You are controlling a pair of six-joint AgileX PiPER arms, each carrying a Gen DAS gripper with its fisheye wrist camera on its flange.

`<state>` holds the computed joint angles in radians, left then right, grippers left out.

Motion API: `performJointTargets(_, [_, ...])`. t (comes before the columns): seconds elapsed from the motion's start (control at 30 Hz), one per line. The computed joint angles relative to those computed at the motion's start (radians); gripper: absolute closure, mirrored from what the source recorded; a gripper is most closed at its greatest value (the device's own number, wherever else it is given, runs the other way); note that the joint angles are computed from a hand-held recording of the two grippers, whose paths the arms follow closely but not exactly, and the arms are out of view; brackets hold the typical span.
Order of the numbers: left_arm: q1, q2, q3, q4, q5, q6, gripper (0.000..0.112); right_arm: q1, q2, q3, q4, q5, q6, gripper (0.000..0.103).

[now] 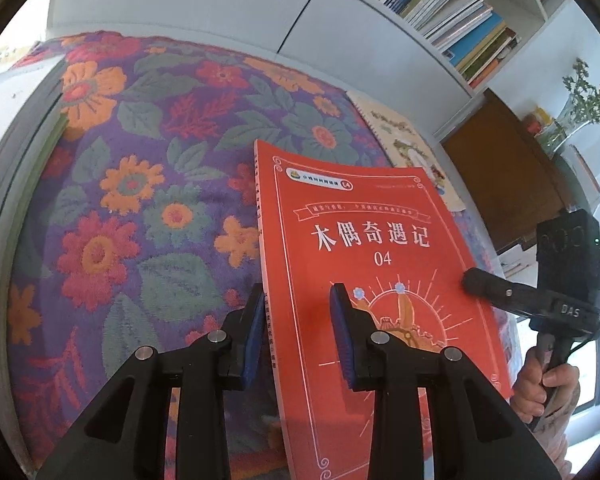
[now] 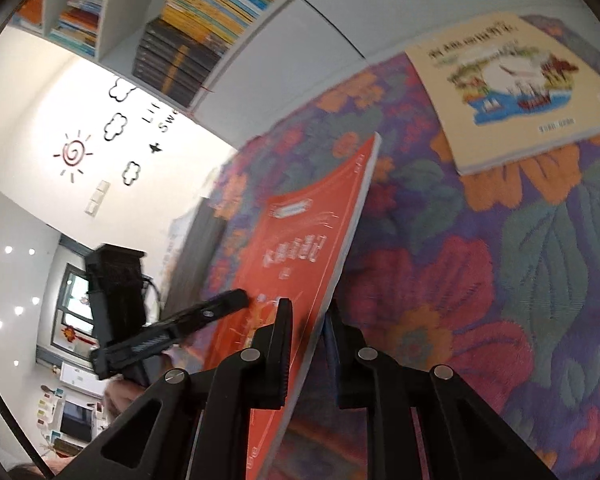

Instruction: Organize books

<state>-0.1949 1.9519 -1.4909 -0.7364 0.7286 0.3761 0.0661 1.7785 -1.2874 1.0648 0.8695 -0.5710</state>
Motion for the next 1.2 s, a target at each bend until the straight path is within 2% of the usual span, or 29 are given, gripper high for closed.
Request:
performJointTargets(0.1, [0.007,-0.039,0.021,-0.025,-0.009,0.03,0.084,0.022,-0.044,-0.007,-0.034,-0.024,0.027,0.087])
performJointTargets(0.3, [0.045,-0.096,0.027,-0.053,0.01,0.07,0.084,0.042,-0.083,-0.036,-0.011,-0.022,0.037,0.087])
performJointTargets(0.53, [0.101,-0.142,-0.012,-0.033,0.039,0.053,0.084,0.088,-0.054,-0.163,-0.019,0.011,0.114,0.087])
performJointTargets(1.0, [0.305,-0.222,-0.021,-0.091,0.08,0.13,0.084,0.255,0.132,-0.567,-0.136,0.064,0.314,0.087])
performJointTargets(1.2, [0.42,-0.21,0.004,-0.223,0.106,0.241,0.084,0.324,0.27,-0.811,-0.214,0.118,0.429,0.087])
